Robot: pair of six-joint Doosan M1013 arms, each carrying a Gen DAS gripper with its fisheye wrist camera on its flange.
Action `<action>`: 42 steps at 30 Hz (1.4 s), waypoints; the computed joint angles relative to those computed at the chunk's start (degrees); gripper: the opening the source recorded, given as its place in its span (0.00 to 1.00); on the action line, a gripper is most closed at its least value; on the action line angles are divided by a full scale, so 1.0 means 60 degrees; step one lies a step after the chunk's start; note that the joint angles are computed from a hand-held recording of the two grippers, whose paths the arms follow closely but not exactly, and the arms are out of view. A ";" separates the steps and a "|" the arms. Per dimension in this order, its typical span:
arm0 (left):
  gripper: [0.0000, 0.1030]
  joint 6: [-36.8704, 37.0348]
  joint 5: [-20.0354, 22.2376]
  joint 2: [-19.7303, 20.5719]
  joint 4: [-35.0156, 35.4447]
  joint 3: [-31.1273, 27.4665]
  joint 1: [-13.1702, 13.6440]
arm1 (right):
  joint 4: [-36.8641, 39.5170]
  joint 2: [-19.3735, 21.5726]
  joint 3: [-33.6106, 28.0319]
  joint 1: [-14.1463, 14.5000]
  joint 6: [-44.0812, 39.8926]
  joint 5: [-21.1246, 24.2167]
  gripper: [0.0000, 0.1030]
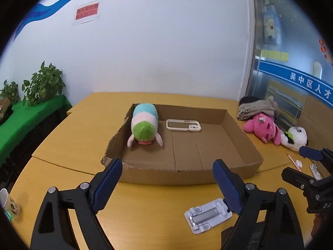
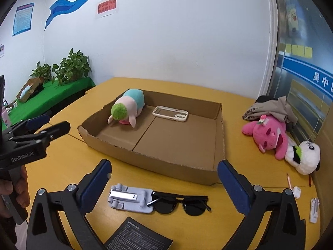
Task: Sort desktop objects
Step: 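Raise the left gripper and move it toward the black UGREEN box, then close the left gripper on the black UGREEN box and lift it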
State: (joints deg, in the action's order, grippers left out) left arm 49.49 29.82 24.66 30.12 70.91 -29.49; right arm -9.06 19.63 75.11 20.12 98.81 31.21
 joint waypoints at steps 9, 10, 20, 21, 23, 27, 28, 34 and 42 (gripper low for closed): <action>0.86 0.5011 0.0686 0.0157 -0.5275 0.0265 0.0297 | 0.2134 -0.0243 0.1142 -0.0528 -0.1645 0.0978 1.00; 0.86 0.5562 0.0793 0.0191 -0.5935 0.0272 0.0340 | 0.2469 -0.0293 0.1359 -0.0580 -0.1939 0.1099 1.00; 0.86 0.9423 0.3108 0.1103 -1.0917 -0.0444 0.0626 | 0.5821 -0.0376 0.2569 -0.0848 -0.4464 0.1828 1.00; 0.86 0.9539 0.3418 0.1253 -1.1032 -0.0601 0.0610 | 0.6002 -0.0373 0.2576 -0.0826 -0.4730 0.1776 1.00; 0.86 0.9566 0.3857 0.1503 -1.0977 -0.0853 0.0543 | 0.6399 -0.0333 0.2551 -0.0800 -0.5232 0.1731 1.00; 0.78 0.9604 0.4671 0.1902 -1.1644 -0.1084 0.0564 | 0.4729 -0.0030 0.2219 -0.0391 -0.4470 0.1731 0.98; 0.76 0.9858 0.4615 0.1872 -1.2014 -0.0963 0.0586 | 0.4580 0.0047 0.2158 -0.0340 -0.4411 0.1818 0.97; 0.73 0.9993 0.4216 0.1686 -1.2136 -0.0619 0.0571 | 0.4358 0.0001 0.2335 -0.0172 -0.4182 0.1224 0.96; 0.72 1.0023 0.3383 0.1158 -1.1948 -0.0200 0.0502 | 0.3748 -0.0265 0.2514 0.0095 -0.3638 0.0525 0.95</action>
